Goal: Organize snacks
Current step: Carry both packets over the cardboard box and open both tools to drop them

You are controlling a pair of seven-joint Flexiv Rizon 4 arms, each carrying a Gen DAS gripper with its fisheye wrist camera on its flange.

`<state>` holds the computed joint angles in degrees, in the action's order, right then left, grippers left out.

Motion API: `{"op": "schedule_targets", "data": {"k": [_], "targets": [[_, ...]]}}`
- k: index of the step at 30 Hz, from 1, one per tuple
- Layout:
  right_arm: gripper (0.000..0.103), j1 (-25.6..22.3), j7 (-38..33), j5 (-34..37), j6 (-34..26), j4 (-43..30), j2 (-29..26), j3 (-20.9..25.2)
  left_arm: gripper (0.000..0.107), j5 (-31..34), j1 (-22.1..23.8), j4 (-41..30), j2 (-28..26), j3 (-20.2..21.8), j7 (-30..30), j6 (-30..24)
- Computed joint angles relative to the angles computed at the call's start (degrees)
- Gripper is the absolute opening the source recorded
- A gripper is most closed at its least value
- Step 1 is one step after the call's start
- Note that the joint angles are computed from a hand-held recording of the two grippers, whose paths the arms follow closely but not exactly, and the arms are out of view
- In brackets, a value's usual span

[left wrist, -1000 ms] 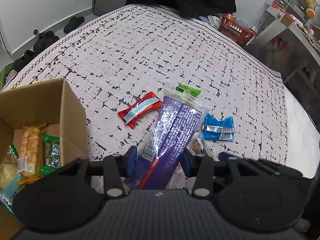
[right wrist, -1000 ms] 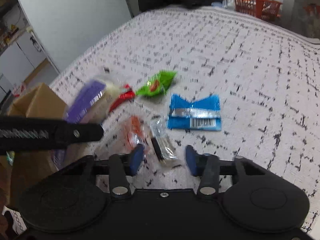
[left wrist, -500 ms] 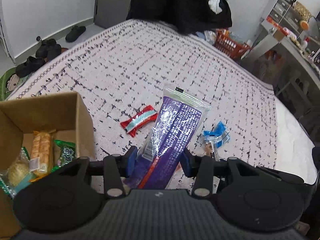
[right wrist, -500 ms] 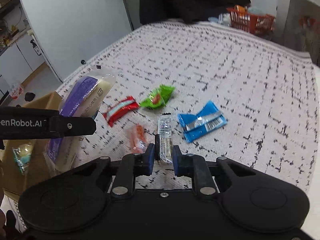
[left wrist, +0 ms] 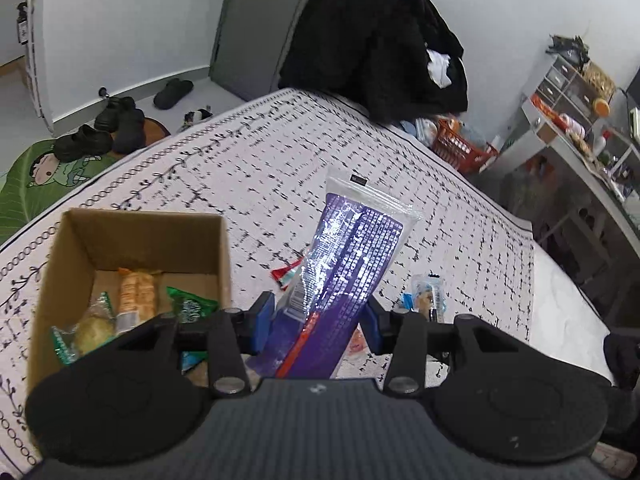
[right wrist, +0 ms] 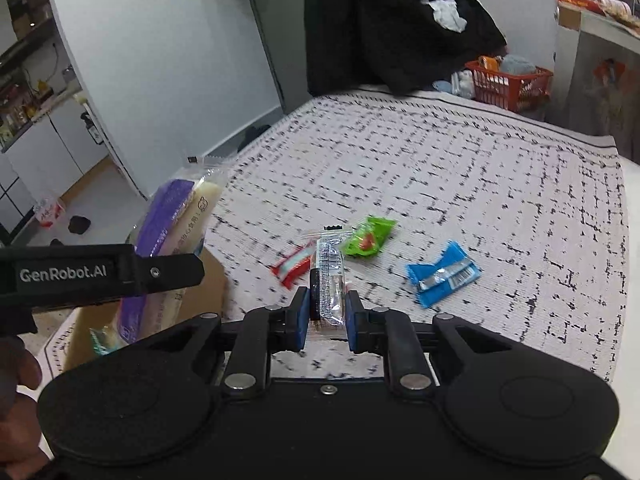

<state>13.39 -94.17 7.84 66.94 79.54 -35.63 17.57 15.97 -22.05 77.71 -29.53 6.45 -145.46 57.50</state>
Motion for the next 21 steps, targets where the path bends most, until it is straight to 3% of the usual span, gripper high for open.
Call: {"op": "schedule_targets", "data": {"k": [7, 21], "targets": [[0.018, 1.3, 0.4, 0.3, 0.5, 0.9, 1.6, 0.6, 0.045, 2.5, -0.3, 5.1, 4.2, 1.5, -5.1, 1.2], [0.018, 4.7, 2.5, -1.3, 0.9, 0.6, 2.1, 0.5, 0.045, 3.9, 2.9, 10.9, 7.9, 0.5, -10.6, 1.9]]}}
